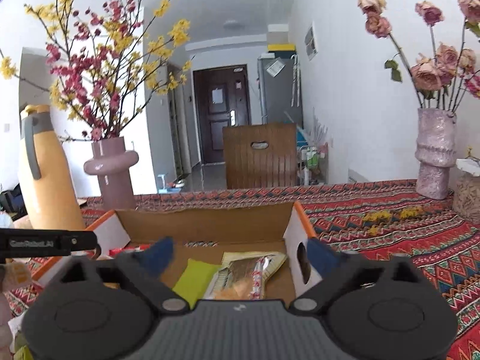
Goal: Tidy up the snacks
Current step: 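Withdraw both open tools from the box back over the snack pile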
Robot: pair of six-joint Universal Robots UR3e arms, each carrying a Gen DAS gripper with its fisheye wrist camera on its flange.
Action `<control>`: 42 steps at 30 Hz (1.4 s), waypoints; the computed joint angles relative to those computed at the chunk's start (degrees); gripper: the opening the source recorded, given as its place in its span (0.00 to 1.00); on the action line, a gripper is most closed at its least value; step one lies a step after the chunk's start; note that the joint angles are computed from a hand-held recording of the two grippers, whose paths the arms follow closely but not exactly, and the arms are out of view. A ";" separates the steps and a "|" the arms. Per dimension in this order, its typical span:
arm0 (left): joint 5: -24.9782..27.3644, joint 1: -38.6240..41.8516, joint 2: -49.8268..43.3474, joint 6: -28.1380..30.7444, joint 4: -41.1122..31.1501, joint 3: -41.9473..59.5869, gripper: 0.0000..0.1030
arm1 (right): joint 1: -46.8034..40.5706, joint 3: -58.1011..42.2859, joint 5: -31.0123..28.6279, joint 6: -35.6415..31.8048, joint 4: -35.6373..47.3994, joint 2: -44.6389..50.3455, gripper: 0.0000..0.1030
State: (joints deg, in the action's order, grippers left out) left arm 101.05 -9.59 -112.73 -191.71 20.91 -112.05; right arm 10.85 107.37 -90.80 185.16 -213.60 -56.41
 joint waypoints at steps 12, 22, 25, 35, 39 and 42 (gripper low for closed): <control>1.06 -0.96 0.55 0.48 0.95 -0.60 1.00 | -0.15 1.85 0.16 1.29 -0.87 -1.35 1.00; 4.33 -3.48 8.06 0.83 1.14 -4.01 1.00 | 0.06 3.03 0.14 0.05 0.89 -5.03 1.00; 3.17 -3.59 11.51 1.17 1.00 -6.77 1.00 | 0.04 5.52 0.17 -0.10 1.17 -8.14 1.00; 0.56 -3.01 21.05 2.70 0.18 -17.53 1.00 | -0.78 18.07 -0.17 -2.23 -1.59 -16.10 1.00; 0.57 -2.37 23.32 2.94 0.34 -22.37 1.00 | -3.34 25.61 2.39 -2.79 -2.96 -19.62 1.00; 0.71 -1.63 24.22 2.21 0.79 -25.94 1.00 | -5.49 31.23 3.85 -3.37 -4.16 -21.58 1.00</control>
State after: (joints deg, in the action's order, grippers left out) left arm 101.76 -11.22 -88.51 -189.50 21.70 -137.99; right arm 5.35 138.60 -86.95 181.79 -217.76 -77.99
